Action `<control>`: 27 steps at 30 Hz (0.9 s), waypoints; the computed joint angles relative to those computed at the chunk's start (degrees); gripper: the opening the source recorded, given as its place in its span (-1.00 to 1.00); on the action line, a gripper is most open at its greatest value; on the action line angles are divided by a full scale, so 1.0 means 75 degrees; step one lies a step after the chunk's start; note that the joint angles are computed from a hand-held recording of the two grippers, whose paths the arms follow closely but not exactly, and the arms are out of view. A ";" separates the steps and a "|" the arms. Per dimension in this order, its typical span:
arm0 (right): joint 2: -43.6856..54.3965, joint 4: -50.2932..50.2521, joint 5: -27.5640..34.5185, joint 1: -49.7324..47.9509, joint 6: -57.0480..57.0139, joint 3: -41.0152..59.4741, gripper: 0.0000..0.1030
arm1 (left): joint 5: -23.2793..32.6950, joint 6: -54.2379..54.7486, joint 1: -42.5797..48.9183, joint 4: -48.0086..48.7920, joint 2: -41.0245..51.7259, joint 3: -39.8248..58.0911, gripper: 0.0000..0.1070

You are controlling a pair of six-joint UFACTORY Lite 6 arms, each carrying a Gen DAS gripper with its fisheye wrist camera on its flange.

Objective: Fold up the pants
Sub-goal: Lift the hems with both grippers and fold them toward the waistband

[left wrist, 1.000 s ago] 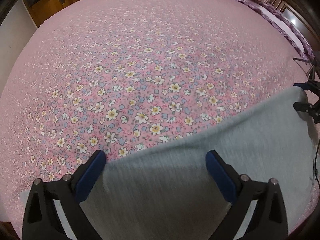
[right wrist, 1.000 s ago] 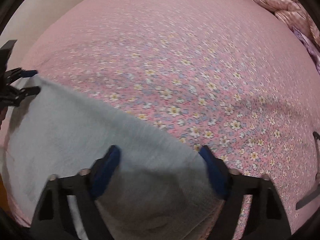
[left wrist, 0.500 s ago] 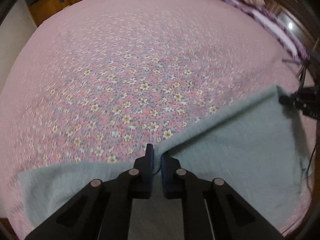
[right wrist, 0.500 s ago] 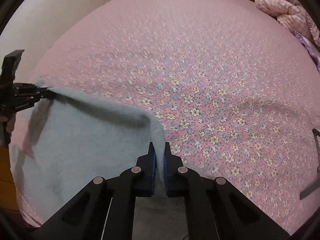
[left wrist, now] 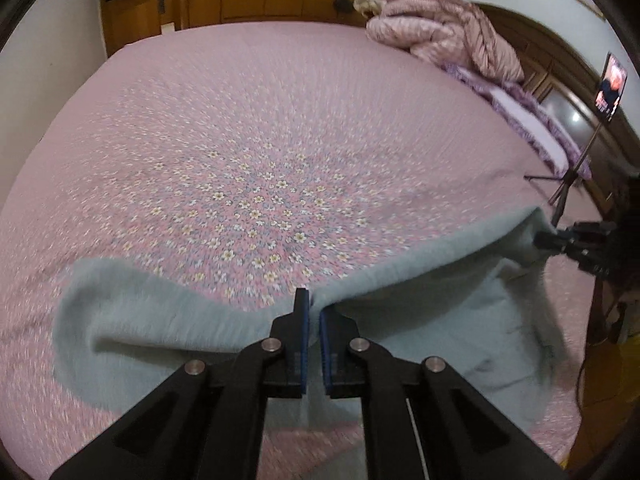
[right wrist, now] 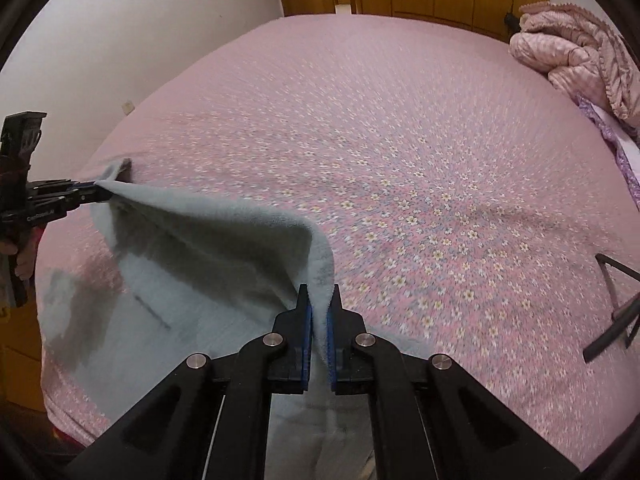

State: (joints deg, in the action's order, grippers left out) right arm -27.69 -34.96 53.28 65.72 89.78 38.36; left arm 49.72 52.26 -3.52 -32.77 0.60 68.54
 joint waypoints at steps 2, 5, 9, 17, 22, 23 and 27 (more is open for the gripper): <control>0.0020 -0.0153 0.0373 0.0592 0.0507 0.0088 -0.86 | 0.0197 0.0171 0.0309 -0.0131 -0.0589 -0.0393 -0.91; 0.0269 -0.0337 0.0811 0.1453 0.1248 0.0289 -0.86 | 0.0505 0.0425 0.0772 -0.0188 -0.1327 -0.0850 -0.91; 0.0433 -0.0430 0.1023 0.2148 0.1922 0.0231 -0.86 | 0.1296 0.0855 0.1632 -0.0467 -0.2236 -0.1403 -0.91; 0.1186 -0.0298 0.1216 0.3421 0.3228 0.0253 -0.86 | 0.2280 0.1870 0.3067 -0.0638 -0.4182 -0.2868 -0.91; 0.1971 -0.0159 0.0322 0.3533 0.3883 -0.0113 -0.85 | 0.2442 0.2365 0.3676 -0.0573 -0.5047 -0.3932 -0.91; 0.2103 -0.0142 0.0206 0.3543 0.3954 -0.0153 -0.85 | 0.2408 0.2399 0.3736 -0.0533 -0.5103 -0.4128 -0.91; 0.2884 -0.0190 -0.0583 0.3570 0.4469 -0.0325 -0.85 | 0.1889 0.2168 0.3536 -0.0316 -0.5097 -0.4859 -0.91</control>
